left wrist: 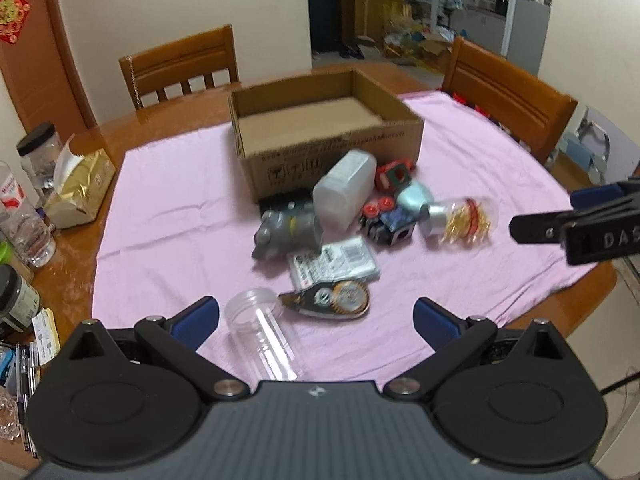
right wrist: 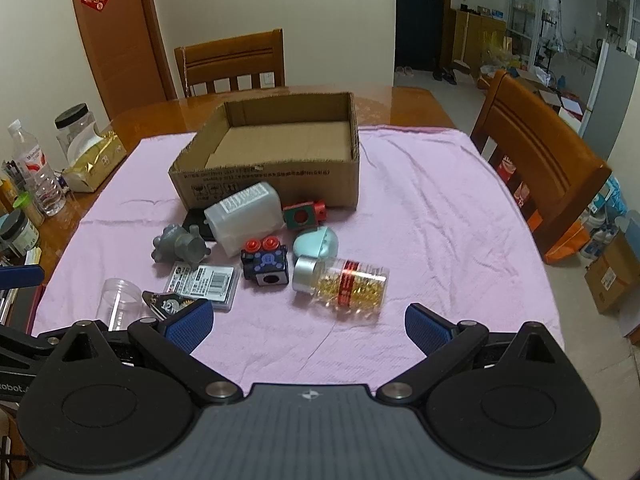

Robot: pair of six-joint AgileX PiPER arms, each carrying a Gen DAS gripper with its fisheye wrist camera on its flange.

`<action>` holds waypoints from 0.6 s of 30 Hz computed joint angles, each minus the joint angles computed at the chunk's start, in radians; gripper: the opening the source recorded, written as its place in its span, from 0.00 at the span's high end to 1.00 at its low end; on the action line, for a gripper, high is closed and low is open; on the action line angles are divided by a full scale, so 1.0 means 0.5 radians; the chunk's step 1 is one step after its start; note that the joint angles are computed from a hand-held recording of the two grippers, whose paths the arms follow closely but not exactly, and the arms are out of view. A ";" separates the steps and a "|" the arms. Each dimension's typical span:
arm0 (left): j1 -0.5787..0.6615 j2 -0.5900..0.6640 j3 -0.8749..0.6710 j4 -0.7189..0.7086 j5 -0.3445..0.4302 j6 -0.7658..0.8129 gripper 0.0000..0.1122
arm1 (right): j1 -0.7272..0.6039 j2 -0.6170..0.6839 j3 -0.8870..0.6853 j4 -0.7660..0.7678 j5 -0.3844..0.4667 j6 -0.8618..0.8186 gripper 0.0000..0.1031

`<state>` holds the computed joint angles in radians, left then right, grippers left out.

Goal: Organize rigid objects
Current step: 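Lower the left tool and grasp the clear plastic jar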

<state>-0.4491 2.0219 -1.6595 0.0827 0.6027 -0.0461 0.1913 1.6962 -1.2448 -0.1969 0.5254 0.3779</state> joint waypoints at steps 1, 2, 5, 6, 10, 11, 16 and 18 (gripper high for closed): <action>0.023 0.011 0.003 -0.042 0.004 0.066 0.09 | 0.010 0.019 -0.001 -0.010 0.004 0.025 0.00; 0.047 0.018 0.022 -0.078 -0.007 0.132 0.09 | 0.020 0.036 -0.006 -0.020 0.008 0.053 0.00; 0.108 0.053 0.041 -0.150 0.005 0.305 0.09 | 0.050 0.099 -0.035 -0.021 0.034 0.123 0.00; 0.128 0.068 0.040 -0.154 0.027 0.341 0.09 | 0.060 0.119 -0.047 -0.030 0.044 0.155 0.00; 0.207 0.128 0.028 -0.218 0.106 0.499 0.09 | 0.100 0.196 -0.107 -0.058 0.092 0.249 0.00; 0.229 0.140 0.036 -0.256 0.118 0.569 0.09 | 0.110 0.216 -0.127 -0.070 0.110 0.275 0.00; 0.269 0.228 0.008 -0.242 0.162 0.781 0.09 | 0.136 0.290 -0.195 -0.085 0.164 0.348 0.00; 0.275 0.271 -0.021 -0.225 0.165 0.870 0.09 | 0.148 0.315 -0.214 -0.097 0.187 0.389 0.00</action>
